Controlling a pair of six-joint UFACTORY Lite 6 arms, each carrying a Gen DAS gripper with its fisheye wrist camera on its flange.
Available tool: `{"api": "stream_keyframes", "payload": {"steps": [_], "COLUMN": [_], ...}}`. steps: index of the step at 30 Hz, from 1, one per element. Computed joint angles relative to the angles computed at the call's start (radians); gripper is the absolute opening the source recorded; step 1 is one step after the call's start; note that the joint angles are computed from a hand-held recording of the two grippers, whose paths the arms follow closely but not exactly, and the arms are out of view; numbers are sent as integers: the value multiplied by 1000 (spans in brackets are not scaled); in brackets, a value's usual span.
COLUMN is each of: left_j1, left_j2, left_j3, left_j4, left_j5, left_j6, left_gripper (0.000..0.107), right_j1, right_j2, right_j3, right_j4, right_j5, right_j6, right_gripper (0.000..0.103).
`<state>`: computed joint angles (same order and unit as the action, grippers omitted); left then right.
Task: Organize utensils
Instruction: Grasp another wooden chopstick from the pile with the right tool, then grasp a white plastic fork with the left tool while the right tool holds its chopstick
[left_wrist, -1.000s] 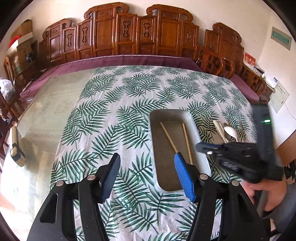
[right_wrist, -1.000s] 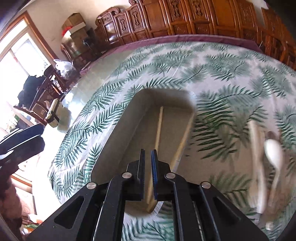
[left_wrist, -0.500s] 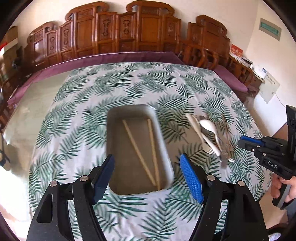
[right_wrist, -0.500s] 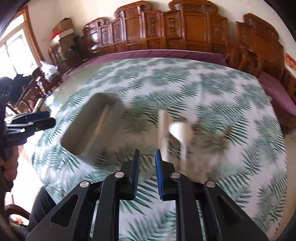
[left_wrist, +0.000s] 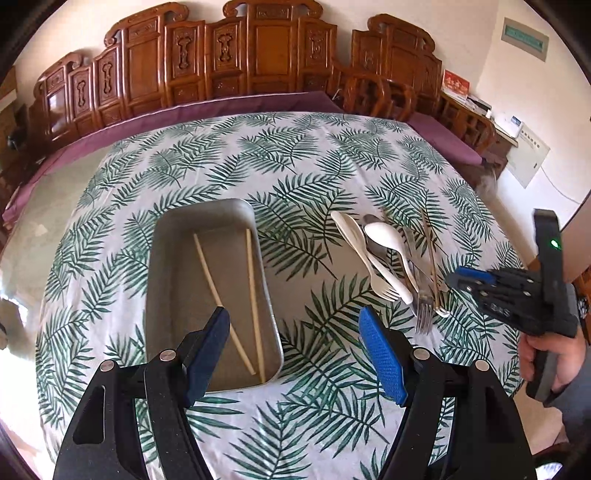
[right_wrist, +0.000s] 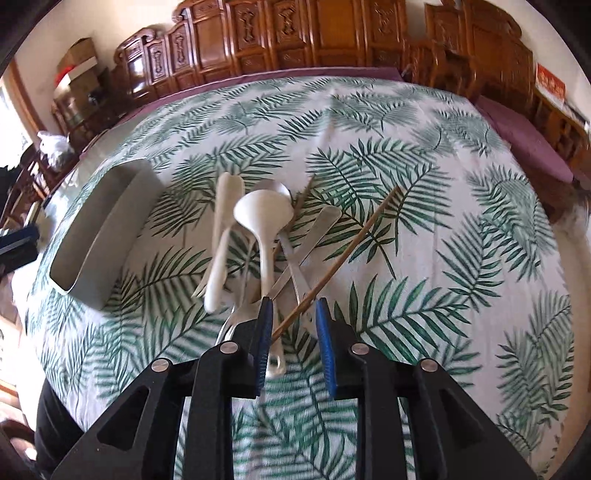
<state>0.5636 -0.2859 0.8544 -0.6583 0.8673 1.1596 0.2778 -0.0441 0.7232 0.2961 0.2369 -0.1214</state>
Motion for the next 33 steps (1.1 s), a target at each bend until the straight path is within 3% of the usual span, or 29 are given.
{"api": "stream_keyframes", "payload": {"steps": [4, 13, 20, 24, 33], "left_j1": [-44, -164, -264, -318, -452], "left_j2": [-7, -7, 17, 57, 240], "left_j3": [-18, -50, -63, -63, -14], "left_j4": [11, 46, 60, 59, 32], "left_j5": [-26, -99, -168, -220, -349], "left_j6": [-34, -139, -210, -244, -296], "left_gripper": [69, 69, 69, 69, 66], "right_j1": [-39, -61, -98, -116, -202], "right_j2": [153, 335, 331, 312, 107], "right_j3": [93, 245, 245, 229, 72], "right_j4": [143, -91, -70, -25, 266], "right_j5": [-20, -15, 14, 30, 67], "right_j6": [-112, 104, 70, 12, -355], "right_gripper": [26, 23, 7, 6, 6]}}
